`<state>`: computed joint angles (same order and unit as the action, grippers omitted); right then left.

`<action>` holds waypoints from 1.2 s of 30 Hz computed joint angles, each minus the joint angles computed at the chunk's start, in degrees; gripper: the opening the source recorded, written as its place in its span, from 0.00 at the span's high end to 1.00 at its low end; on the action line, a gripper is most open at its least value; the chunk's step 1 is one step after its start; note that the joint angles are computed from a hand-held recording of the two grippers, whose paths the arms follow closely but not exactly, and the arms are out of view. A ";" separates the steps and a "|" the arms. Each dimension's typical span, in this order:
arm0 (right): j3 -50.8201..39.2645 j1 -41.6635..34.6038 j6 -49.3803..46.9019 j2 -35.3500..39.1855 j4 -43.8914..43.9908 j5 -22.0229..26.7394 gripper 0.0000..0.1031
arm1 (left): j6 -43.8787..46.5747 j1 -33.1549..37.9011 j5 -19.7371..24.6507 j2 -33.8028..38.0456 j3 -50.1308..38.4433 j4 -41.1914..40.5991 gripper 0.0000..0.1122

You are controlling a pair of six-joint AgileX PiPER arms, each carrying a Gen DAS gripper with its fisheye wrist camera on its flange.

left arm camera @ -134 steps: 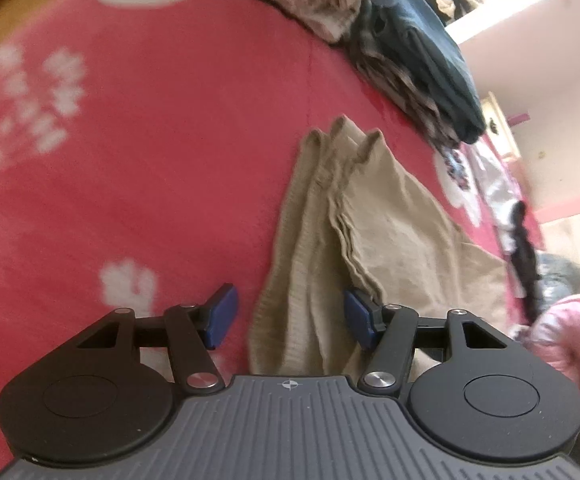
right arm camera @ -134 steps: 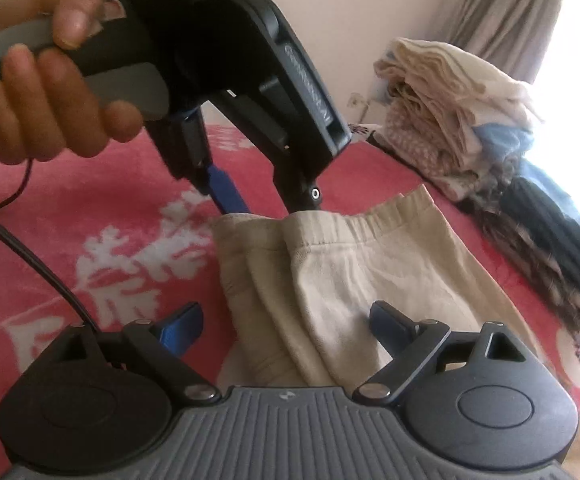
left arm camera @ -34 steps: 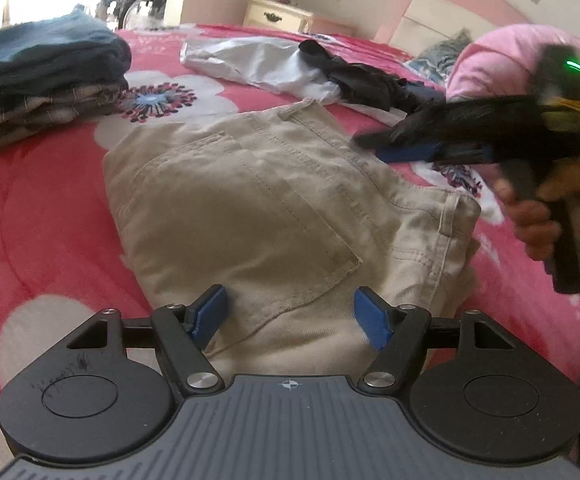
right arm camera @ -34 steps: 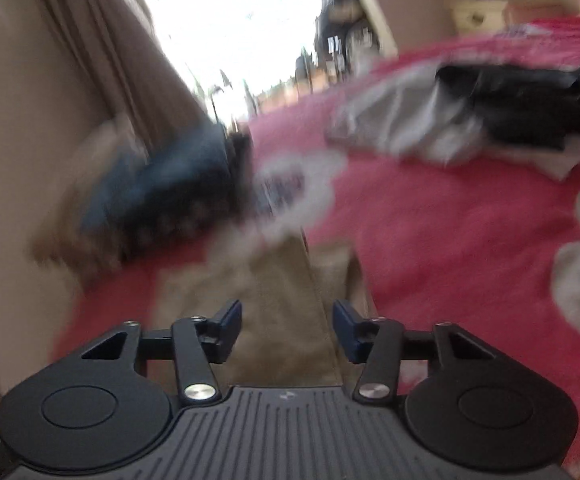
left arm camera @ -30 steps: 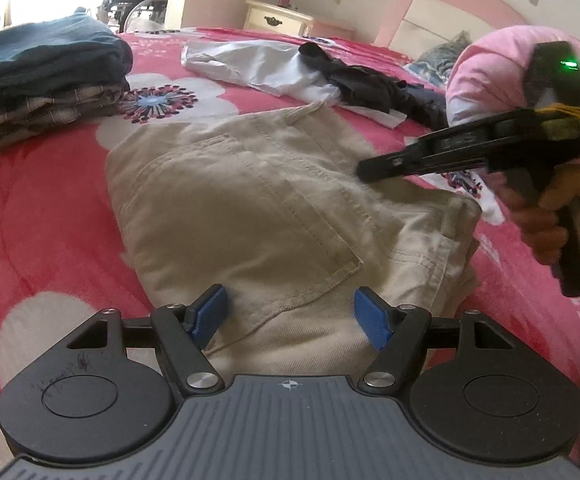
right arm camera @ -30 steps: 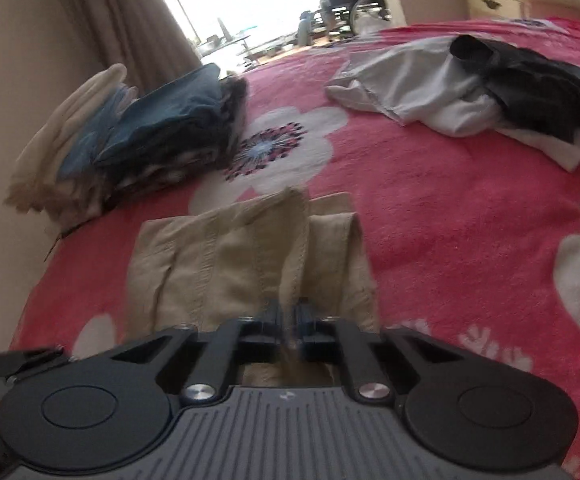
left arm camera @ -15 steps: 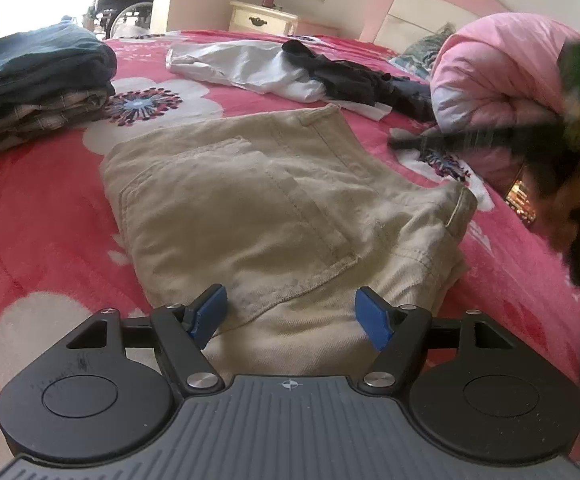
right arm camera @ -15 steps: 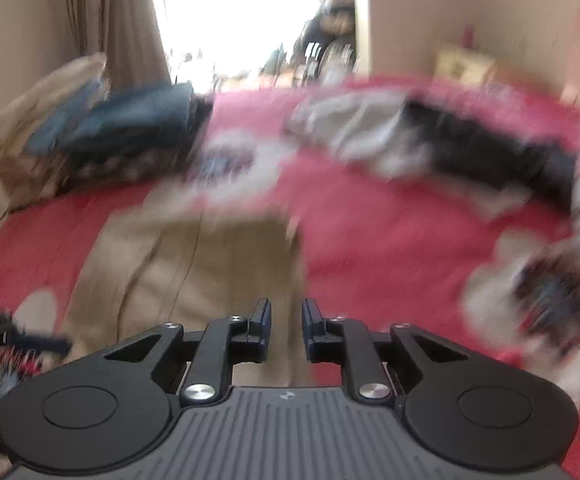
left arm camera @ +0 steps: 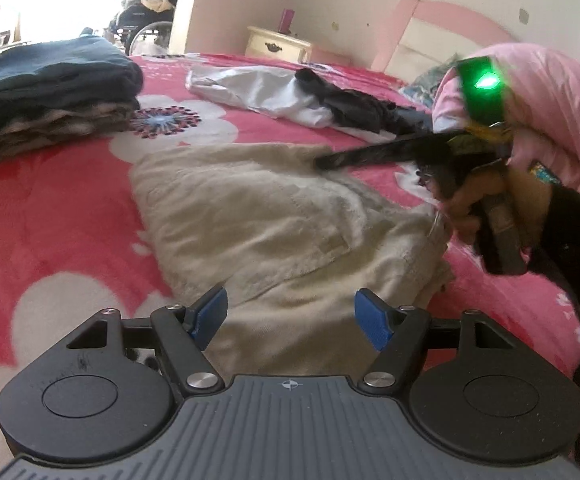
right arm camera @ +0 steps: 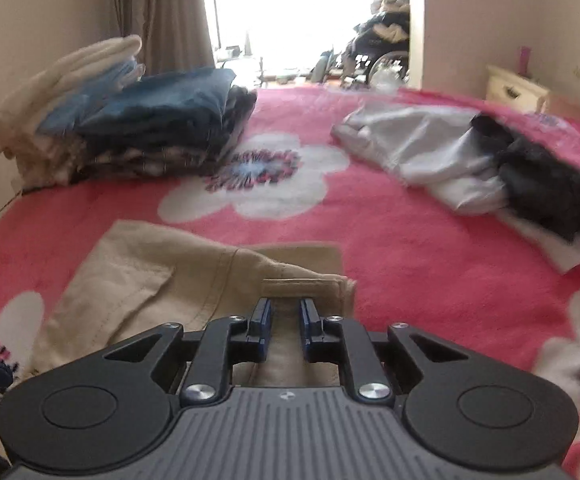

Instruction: Fold clothes

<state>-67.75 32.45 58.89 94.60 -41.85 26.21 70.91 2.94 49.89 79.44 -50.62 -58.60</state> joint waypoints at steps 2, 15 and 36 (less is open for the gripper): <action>2.56 2.18 5.05 -4.76 -4.77 0.61 0.82 | 1.27 3.13 2.88 -0.54 0.39 0.25 0.37; 22.02 10.54 19.83 -15.86 -14.20 0.12 0.84 | 1.61 7.32 10.37 -1.84 1.16 2.93 0.39; 26.62 20.64 56.24 -18.92 -41.04 10.17 0.82 | 9.35 -9.82 -11.09 -6.92 9.39 6.95 0.38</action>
<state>-41.12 53.09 115.12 75.68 -82.89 36.38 80.26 -6.88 38.79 72.52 -41.24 -51.65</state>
